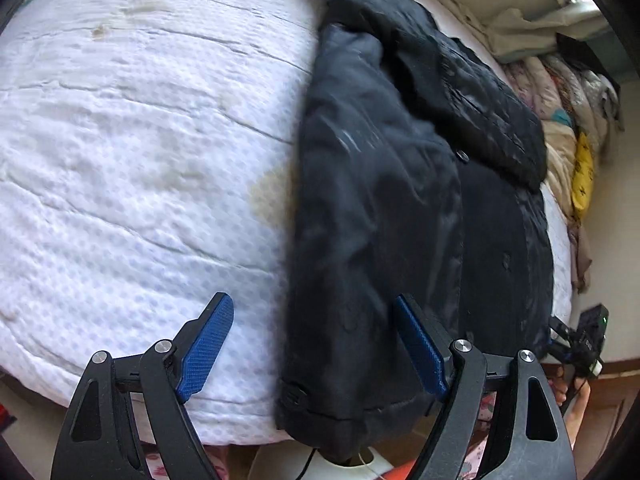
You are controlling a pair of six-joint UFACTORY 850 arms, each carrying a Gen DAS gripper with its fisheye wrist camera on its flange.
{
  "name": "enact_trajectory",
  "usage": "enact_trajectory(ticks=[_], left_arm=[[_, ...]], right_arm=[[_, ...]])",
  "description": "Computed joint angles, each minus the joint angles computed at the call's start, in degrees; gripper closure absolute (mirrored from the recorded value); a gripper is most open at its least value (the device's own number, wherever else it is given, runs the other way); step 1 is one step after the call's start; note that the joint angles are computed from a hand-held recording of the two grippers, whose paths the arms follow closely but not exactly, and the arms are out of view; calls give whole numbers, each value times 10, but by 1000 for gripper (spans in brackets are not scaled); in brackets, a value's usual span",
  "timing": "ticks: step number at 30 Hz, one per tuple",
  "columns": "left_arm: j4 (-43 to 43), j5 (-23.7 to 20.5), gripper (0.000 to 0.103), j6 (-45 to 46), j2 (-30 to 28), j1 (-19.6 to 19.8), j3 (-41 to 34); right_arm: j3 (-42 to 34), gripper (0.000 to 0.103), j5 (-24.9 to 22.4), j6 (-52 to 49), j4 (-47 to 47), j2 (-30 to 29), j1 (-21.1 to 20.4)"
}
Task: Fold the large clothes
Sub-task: 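Grasp the coat hem with both tools and lift it toward the collar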
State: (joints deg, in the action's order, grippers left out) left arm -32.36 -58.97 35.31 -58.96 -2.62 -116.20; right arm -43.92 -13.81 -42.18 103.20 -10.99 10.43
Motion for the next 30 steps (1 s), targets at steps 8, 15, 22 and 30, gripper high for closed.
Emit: enact_trajectory(ticks=[8,15,22,30], left_arm=[[-86,-84,77,45,-10,13,10],[-113,-53,83,101,63,16,91],[-122,-61,83,147,136,31,164],[-143,-113,83,124,138,57,172]], right_arm=[[5,84,-110,-114,100,-19,-16],[10,91,-81,-238,198,20,6],[59,91,-57,-256,226,112,30],[101,91,-46,-275,272,190,59]])
